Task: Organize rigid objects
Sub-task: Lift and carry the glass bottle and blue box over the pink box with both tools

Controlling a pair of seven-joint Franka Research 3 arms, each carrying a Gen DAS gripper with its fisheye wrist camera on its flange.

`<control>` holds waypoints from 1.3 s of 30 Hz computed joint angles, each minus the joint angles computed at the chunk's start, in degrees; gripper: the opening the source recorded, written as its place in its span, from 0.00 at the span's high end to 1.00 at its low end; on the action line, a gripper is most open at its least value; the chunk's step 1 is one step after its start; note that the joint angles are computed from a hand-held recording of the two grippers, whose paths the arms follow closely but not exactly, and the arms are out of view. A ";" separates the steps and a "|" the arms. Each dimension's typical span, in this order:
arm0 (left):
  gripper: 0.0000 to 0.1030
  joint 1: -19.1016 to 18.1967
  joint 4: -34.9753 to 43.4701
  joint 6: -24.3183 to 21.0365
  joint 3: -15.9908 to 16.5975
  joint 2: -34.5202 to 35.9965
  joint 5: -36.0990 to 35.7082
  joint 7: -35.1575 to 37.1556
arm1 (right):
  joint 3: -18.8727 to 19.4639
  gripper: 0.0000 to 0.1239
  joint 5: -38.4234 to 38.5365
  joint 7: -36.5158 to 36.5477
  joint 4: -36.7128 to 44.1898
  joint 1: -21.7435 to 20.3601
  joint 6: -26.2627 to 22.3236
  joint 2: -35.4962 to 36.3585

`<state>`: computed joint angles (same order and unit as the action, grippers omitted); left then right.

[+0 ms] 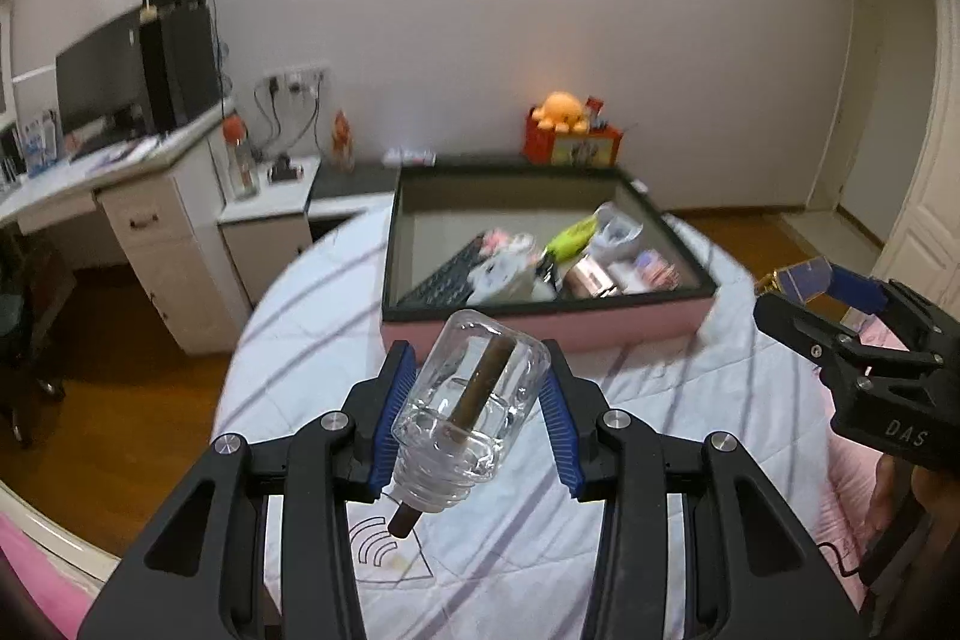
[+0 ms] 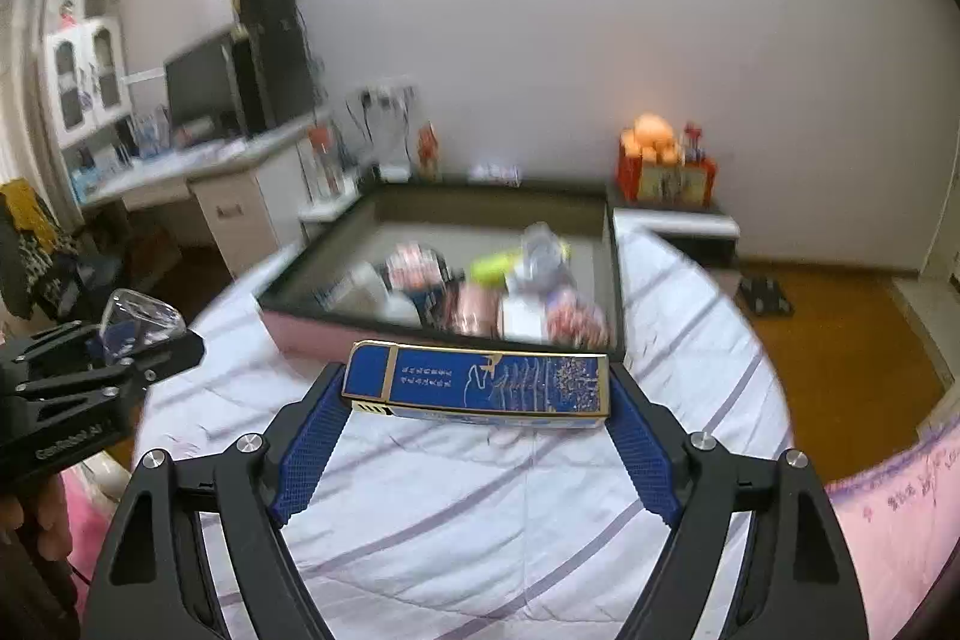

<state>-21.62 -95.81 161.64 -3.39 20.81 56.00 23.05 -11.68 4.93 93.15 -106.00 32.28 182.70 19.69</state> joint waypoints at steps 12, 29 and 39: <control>0.59 -1.84 -3.14 -6.89 -1.41 -9.45 23.09 -23.94 | 0.95 0.32 3.93 -7.38 -7.83 1.17 12.73 -8.32; 0.59 -0.62 2.69 -15.72 -5.51 -6.36 30.60 -27.27 | 17.35 0.32 3.12 -10.49 -4.87 -14.79 21.07 -5.10; 0.59 -2.61 17.84 -14.83 -1.89 5.19 20.46 -13.75 | 20.99 0.32 1.11 -11.00 7.28 -19.43 15.71 3.41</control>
